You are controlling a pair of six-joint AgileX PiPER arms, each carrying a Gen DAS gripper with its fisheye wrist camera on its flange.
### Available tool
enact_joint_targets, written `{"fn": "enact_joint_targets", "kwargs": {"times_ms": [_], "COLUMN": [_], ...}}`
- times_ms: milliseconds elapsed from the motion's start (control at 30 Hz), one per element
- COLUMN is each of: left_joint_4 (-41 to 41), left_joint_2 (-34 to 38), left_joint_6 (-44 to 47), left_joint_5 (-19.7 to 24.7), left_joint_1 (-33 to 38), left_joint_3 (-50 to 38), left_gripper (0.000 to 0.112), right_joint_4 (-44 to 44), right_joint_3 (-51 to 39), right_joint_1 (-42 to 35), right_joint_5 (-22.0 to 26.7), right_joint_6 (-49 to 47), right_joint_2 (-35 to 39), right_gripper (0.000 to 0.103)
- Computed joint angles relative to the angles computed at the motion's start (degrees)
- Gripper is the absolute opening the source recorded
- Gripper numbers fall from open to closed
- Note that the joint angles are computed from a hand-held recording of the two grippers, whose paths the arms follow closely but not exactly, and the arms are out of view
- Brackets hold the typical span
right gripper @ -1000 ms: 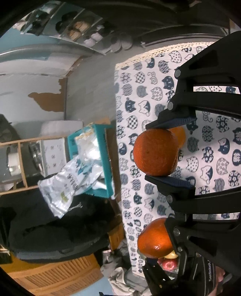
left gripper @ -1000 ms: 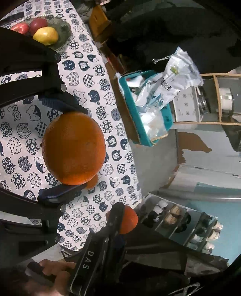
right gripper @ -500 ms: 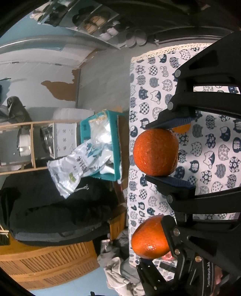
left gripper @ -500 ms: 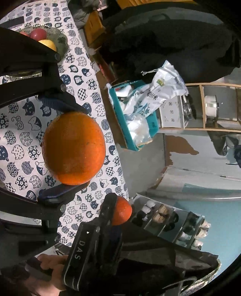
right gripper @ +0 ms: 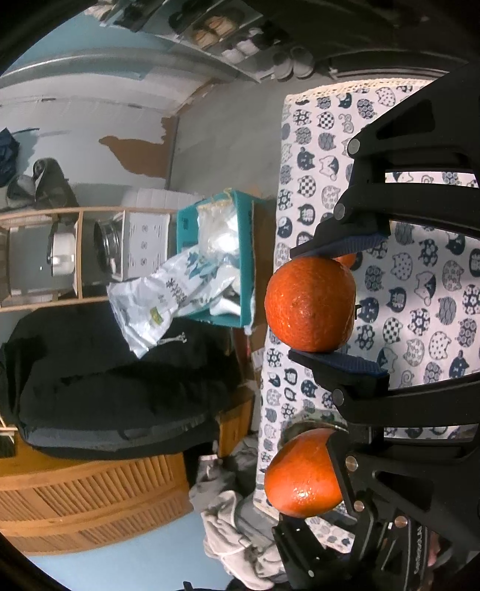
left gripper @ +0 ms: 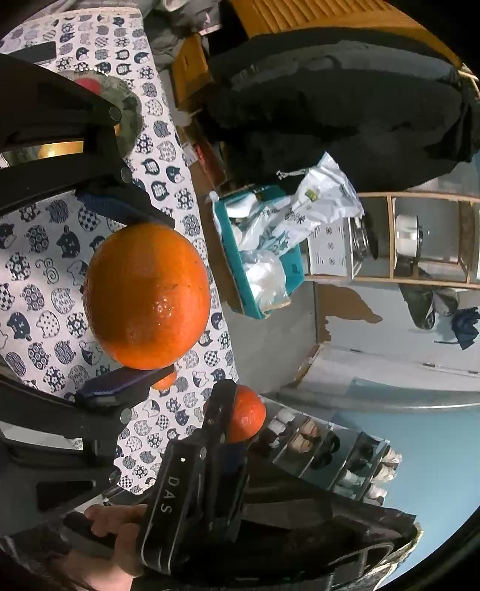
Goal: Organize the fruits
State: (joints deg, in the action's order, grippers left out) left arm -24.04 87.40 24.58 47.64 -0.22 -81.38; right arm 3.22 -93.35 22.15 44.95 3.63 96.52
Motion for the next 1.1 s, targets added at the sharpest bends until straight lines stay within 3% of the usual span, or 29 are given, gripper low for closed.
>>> {"fn": "enact_joint_targets", "kwargs": {"times_ms": [633,1100], "left_joint_4": [-7.16,-9.32], "left_joint_2": [0.07,4.31], "left_joint_6": [8.69,13.91], "left_joint_5": [3.00,4.47], "left_joint_1": [14.75,27.83], "left_joint_3": [3.10,4.17], "left_gripper": [0.070,0.070], "right_joint_4": [-1.07,-0.25], "right_joint_3": [-13.13,-35.66], "right_joint_1": [7.19,14.30], "right_joint_5": [5.56,15.29], "right_joint_6": [3.09,4.10], "right_joint_2": [9.70,25.36], "right_gripper": [0.046,0.046]}}
